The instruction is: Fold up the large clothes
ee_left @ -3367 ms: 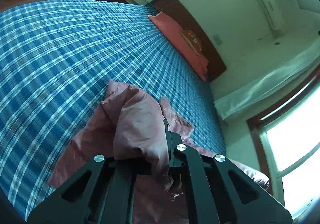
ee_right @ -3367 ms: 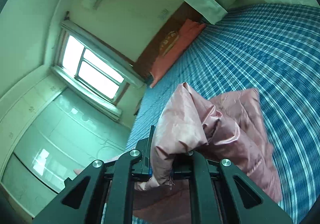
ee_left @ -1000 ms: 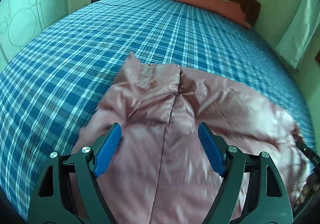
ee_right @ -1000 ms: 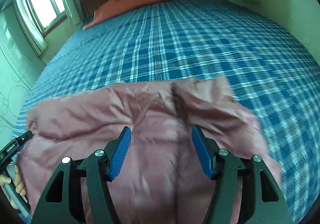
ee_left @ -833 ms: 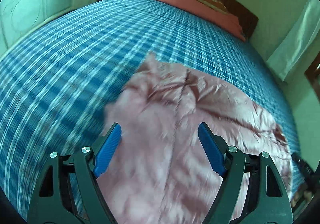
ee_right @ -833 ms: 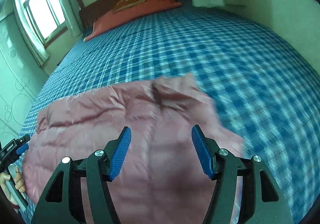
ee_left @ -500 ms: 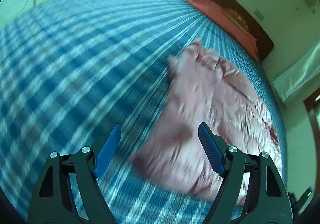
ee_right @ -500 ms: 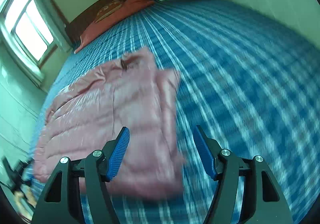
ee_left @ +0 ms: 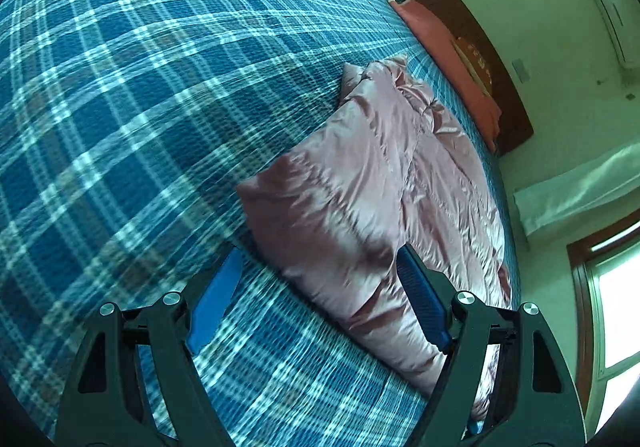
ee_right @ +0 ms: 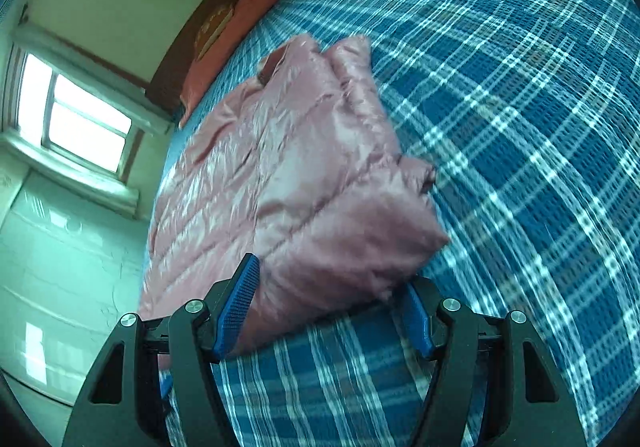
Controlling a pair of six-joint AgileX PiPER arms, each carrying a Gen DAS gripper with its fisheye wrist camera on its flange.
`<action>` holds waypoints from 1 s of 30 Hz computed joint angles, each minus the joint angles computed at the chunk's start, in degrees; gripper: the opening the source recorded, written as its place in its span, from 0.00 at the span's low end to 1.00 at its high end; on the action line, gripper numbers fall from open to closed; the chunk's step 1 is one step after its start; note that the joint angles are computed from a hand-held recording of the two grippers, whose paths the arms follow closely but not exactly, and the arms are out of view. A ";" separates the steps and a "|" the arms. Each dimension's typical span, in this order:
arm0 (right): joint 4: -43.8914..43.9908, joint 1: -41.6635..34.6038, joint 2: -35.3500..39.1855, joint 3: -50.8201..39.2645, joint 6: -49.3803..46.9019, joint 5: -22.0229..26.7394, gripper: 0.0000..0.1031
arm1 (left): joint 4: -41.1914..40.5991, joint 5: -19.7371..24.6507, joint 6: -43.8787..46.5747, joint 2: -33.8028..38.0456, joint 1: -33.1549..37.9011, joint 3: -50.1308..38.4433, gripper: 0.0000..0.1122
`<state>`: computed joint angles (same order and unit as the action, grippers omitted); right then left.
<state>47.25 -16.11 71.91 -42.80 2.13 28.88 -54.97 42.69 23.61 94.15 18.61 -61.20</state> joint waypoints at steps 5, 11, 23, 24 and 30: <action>12.48 0.08 2.67 1.51 -9.12 -6.07 0.64 | -0.43 -4.56 -3.01 0.44 -2.67 0.24 0.70; 14.94 1.90 4.89 0.14 -11.79 -10.12 0.63 | 3.18 -7.12 -7.62 1.45 -5.77 -2.39 0.56; 20.40 2.93 10.34 -3.71 -17.78 -12.41 0.49 | 9.79 -9.48 -14.00 5.13 -9.44 -6.98 0.52; 23.36 2.89 10.41 -3.29 -20.33 -12.87 0.49 | 10.66 -9.69 -14.76 5.43 -9.88 -7.46 0.52; 25.64 3.27 10.46 -2.79 -23.10 -14.11 0.42 | 10.67 -11.09 -13.66 6.02 -11.22 -7.85 0.29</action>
